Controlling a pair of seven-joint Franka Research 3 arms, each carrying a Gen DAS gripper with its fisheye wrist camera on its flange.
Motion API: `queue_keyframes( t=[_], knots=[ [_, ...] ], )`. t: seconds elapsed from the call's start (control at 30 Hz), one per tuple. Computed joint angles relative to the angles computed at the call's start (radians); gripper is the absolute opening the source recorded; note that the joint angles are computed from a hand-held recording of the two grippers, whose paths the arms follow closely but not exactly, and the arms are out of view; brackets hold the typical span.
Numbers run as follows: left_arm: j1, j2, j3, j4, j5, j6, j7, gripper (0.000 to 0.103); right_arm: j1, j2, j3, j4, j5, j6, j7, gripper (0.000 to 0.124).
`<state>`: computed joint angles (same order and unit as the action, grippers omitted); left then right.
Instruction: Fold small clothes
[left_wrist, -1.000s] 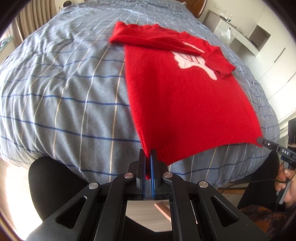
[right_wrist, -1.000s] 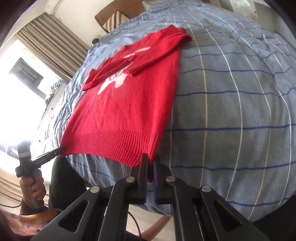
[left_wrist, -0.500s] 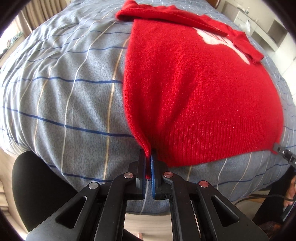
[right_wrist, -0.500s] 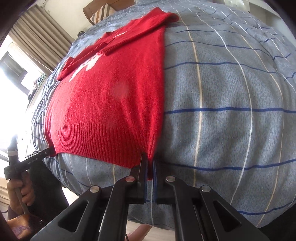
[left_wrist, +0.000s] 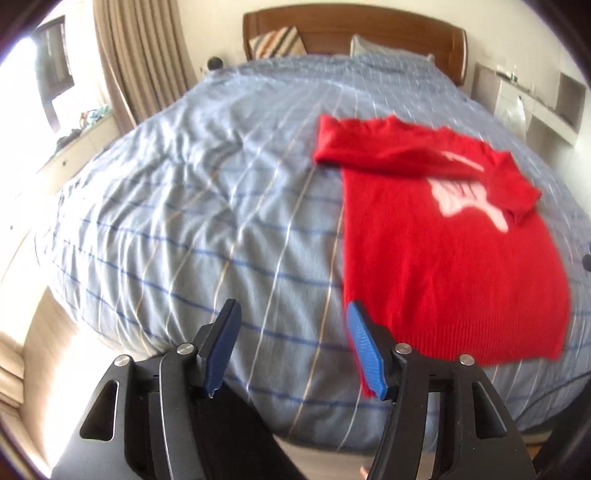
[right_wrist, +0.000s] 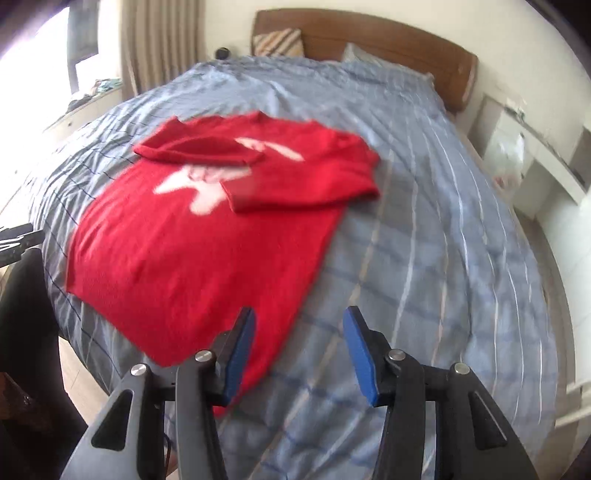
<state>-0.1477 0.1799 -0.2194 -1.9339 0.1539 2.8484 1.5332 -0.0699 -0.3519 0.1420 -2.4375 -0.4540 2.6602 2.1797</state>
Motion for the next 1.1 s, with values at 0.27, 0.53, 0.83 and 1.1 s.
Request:
queue_keyframes(
  t=[0.27, 0.53, 0.83, 1.1],
  knots=[
    [-0.197, 0.118, 0.262, 0.063, 0.437, 0.13, -0.445, 0.067, 0.093, 0.497, -0.094, 0.412, -0.031, 0.106, -0.194, 0.053],
    [-0.039, 0.138, 0.084, 0.073, 0.311, 0.095, -0.336, 0.067, 0.063, 0.388, -0.237, 0.236, 0.203, 0.316, -0.106, 0.007],
    [-0.07, 0.14, 0.111, 0.078, 0.357, 0.073, -0.381, 0.067, -0.248, 0.044, -0.326, -0.059, 0.053, 0.286, 0.214, 0.007],
    [-0.103, 0.133, 0.146, 0.077, 0.466, 0.056, -0.461, 0.067, -0.396, -0.017, -0.286, -0.226, 0.198, 0.354, 0.213, 0.006]
  ],
)
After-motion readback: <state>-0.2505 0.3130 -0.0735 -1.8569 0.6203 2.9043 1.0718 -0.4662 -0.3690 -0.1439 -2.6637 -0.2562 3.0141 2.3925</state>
